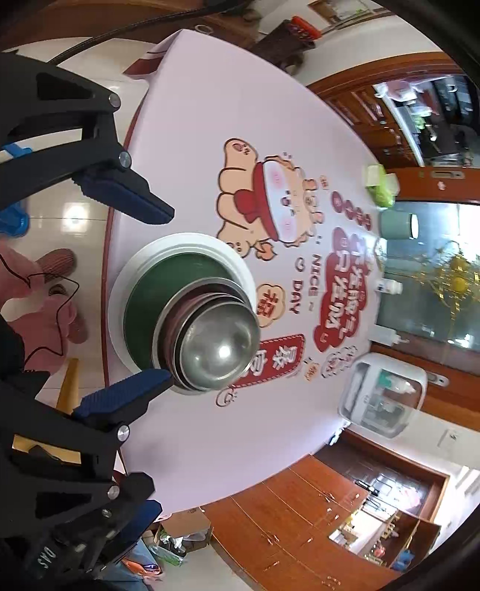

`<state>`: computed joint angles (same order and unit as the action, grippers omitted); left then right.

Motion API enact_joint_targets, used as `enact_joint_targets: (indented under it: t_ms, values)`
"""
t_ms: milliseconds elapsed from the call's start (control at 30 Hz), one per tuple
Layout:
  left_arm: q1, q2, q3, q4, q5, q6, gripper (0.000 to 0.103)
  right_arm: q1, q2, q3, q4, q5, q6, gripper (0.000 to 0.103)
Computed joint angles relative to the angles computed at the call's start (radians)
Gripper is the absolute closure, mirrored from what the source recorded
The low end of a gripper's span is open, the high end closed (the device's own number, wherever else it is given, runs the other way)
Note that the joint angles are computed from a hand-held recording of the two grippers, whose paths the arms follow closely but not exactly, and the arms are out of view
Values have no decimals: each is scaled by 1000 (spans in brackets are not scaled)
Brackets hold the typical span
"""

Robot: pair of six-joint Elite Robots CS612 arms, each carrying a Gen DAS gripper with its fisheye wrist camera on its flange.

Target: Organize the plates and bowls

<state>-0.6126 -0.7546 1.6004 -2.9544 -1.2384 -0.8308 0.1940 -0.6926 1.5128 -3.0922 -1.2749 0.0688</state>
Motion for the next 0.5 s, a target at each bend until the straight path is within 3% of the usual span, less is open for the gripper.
enact_joint_targets:
  t_ms: [233,300,500]
  values:
    - [-30,-26,44,-38,107,7,23,19,-33,47,-40,-34,-75,7]
    - [-45,-33,54,-36,160,12,23,18,-40,51,-23,-32,-68,7]
    - [-59,-42,59,-10,228,-11,19,20,-49,67,-45,-49,-46,2]
